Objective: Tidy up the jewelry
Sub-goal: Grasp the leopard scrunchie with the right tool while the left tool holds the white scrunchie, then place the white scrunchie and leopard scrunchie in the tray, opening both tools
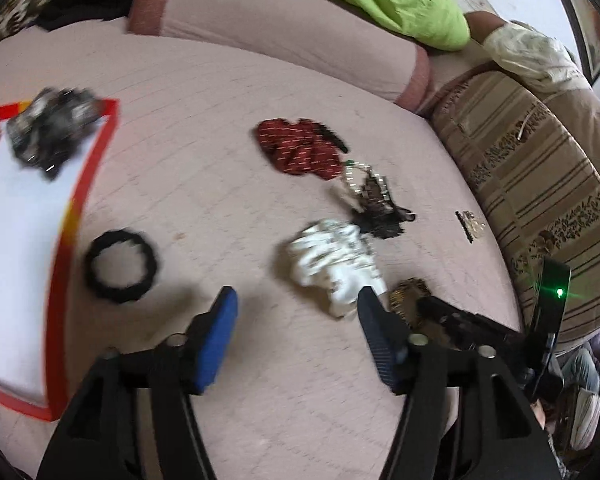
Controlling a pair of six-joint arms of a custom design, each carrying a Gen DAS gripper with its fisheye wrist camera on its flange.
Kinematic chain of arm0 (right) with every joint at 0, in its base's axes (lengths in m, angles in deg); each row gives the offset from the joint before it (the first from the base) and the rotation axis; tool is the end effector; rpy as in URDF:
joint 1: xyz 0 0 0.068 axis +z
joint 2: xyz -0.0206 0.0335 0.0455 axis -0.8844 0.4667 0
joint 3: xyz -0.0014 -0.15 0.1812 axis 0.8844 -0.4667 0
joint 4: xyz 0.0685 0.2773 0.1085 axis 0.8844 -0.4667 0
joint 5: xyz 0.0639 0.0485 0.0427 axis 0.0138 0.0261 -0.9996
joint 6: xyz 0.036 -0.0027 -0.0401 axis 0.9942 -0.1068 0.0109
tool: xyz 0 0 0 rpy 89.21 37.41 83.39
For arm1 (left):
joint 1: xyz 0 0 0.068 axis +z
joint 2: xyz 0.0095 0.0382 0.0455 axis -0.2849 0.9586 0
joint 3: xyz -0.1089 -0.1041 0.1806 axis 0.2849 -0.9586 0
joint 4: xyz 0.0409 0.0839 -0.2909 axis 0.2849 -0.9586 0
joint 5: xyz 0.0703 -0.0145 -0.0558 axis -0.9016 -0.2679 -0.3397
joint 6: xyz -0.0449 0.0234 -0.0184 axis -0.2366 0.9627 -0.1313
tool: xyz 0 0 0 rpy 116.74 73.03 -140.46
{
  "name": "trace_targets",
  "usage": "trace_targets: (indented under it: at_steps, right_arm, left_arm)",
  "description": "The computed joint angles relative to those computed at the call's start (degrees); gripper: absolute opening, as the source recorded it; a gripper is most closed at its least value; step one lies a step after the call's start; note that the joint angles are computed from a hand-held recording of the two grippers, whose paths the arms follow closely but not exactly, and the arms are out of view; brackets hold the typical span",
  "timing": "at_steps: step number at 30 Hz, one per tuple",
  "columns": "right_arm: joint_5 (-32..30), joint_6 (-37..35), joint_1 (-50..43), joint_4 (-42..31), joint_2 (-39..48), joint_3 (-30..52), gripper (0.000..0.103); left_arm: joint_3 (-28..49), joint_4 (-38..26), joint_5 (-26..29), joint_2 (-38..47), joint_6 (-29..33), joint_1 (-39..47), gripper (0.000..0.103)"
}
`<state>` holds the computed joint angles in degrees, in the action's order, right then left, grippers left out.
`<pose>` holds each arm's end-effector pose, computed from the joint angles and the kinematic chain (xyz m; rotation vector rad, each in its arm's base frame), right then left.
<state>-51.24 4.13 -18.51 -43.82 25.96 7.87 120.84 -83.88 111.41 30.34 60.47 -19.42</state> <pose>0.2461 0.2206 0.2581 0.3589 2.5469 0.2681 0.3314 -0.0341 0.3088 0.3548 2.5741 -0.6656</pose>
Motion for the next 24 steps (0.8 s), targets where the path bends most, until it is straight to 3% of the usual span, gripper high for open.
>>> trace_targets:
  at_steps: [2,9,10,11,12,13,15,19,24]
  right_arm:
    - [0.62,-0.28,0.48,1.26,-0.64,-0.83,0.036]
    - [1.32,-0.46,0.3,4.35,-2.91,-4.15,0.037]
    - [1.52,-0.51,0.32,4.59,-2.82,-4.18,0.037]
    - [1.83,-0.63,0.42,4.72,-2.63,-4.1,0.037]
    - [2.03,-0.86,0.54,4.72,-2.22,-3.8,0.037]
    - [2.08,-1.15,0.5,4.79,-1.69,-3.41,0.035]
    - [2.25,-1.72,0.73,4.7,-1.09,-2.94,0.01]
    - [1.57,-1.66,1.28,5.64,-2.03,-3.36,0.009]
    - [4.6,-2.01,4.61,5.85,-3.73,-1.69,0.009]
  left_arm:
    - [0.96,0.67,-1.38,1.42,-0.86,-2.42,0.062]
    - [4.97,2.43,-5.91,8.94,-4.26,-8.5,0.061]
    - [5.07,2.42,-6.27,9.46,-4.49,-8.79,0.049]
    - [5.37,1.98,-6.66,10.15,-4.5,-8.93,0.024]
    - [6.06,0.89,-7.03,11.15,-4.43,-9.12,0.014]
    - [5.99,0.56,-7.32,11.21,-4.69,-9.09,0.013]
    - [3.93,1.36,-7.7,8.3,-4.79,-8.43,0.012]
    - [2.83,-1.64,-8.23,2.36,-2.18,-7.16,0.012]
    - [-2.5,-1.93,-15.1,-11.08,6.11,-8.44,0.012]
